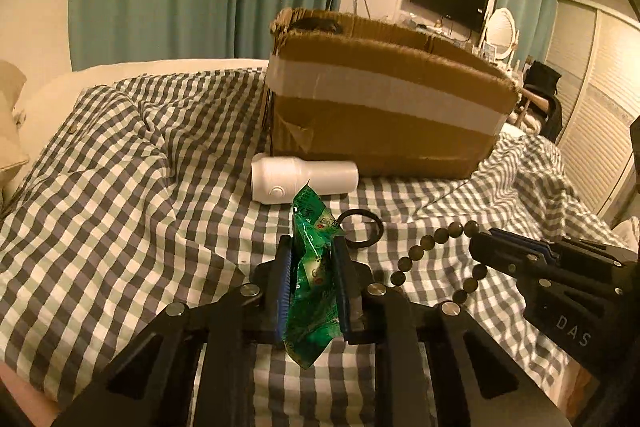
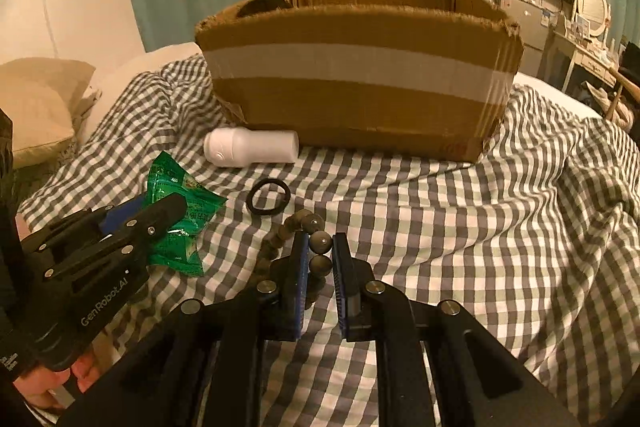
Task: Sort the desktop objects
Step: 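Grasp the green snack bag with left tool while right tool grasps bead bracelet, then carry the snack bag with left tool while right tool carries bracelet to box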
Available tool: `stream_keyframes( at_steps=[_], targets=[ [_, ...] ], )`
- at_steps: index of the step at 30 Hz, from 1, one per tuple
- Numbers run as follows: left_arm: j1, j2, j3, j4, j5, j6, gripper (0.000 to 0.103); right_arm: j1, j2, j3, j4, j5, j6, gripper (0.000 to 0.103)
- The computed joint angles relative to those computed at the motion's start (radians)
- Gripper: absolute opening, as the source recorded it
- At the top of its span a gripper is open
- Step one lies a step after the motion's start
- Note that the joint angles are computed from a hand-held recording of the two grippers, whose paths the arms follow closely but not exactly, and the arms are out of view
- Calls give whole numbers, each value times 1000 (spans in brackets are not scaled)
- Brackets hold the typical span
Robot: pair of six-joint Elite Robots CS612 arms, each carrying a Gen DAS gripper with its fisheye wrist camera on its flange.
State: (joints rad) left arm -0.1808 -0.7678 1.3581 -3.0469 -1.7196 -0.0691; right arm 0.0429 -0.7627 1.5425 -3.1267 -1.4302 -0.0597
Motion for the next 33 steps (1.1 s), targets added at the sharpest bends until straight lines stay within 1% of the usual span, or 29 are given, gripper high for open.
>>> stream_keyframes(
  at_steps=[1,3,10,18,23,30,33],
  targets=[
    [0,-3,2,0,-2,-4,19,0,-3,5,-13,8,-8,11],
    [4,-9,6,5,-28,-21,19,5,-4,9,-36,-1,-27,11],
    [3,-27,29,-22,-34,-31,19,3,-15,23,-61,18,-36,11],
    [4,-39,44,-41,-36,-34,19,-6,-22,29,-81,33,-11,11],
    [-1,-54,52,-54,-25,-22,19,-10,-32,39,-93,47,-1,11],
    [-4,-73,59,-49,-29,-19,19,-18,-58,70,-124,62,28,11],
    [-9,-87,62,-36,-12,-2,19,-21,-73,91,-144,70,41,11]
  ],
)
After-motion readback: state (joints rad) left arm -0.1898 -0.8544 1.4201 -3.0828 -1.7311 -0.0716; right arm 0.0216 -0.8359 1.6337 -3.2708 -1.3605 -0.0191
